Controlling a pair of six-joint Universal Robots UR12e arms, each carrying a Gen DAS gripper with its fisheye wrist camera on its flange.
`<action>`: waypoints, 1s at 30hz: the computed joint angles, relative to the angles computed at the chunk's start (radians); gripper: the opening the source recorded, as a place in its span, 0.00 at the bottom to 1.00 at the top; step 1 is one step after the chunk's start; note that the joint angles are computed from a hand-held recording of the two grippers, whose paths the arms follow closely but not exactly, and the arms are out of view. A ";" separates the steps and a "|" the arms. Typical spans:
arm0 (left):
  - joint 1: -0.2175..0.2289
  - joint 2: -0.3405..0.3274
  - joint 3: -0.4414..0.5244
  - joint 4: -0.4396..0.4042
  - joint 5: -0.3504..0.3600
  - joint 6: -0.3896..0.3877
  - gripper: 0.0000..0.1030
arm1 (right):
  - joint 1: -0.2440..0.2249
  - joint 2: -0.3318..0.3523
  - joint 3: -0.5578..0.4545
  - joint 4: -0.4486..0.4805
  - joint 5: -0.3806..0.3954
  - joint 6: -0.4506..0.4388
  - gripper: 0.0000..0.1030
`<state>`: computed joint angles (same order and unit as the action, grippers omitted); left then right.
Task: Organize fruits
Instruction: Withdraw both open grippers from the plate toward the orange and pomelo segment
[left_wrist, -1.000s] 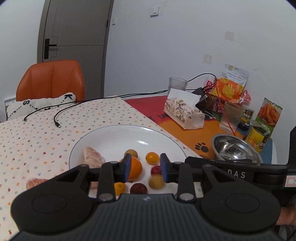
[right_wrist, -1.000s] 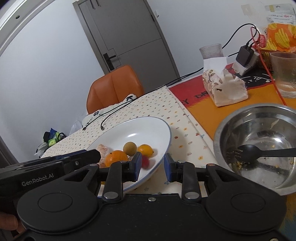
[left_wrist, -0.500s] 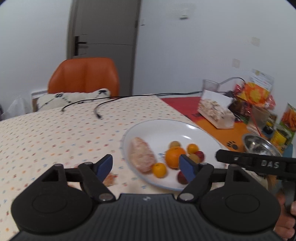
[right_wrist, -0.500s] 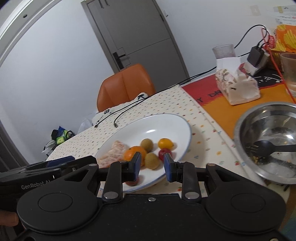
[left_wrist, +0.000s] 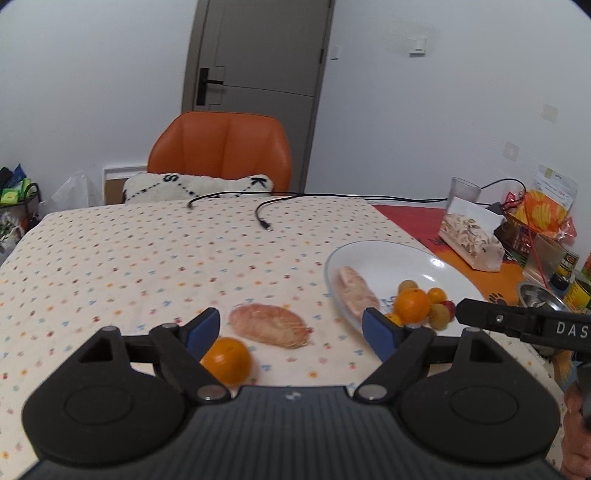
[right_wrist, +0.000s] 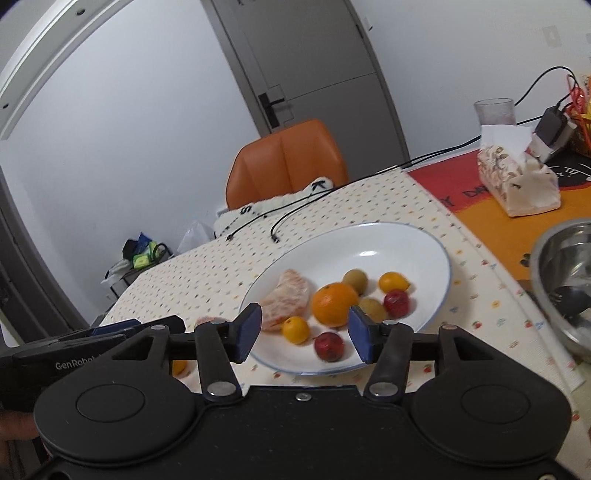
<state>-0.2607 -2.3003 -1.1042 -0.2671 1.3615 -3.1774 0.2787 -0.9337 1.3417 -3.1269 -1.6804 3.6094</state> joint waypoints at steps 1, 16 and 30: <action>0.003 0.002 -0.005 0.000 0.001 -0.007 0.80 | 0.002 0.001 -0.004 0.006 -0.001 -0.002 0.53; 0.059 0.043 -0.082 0.012 -0.042 -0.055 0.80 | 0.044 0.042 -0.096 0.098 0.018 -0.077 0.54; 0.070 0.033 -0.091 0.029 -0.062 -0.055 0.80 | 0.059 0.069 -0.147 0.153 0.043 -0.105 0.54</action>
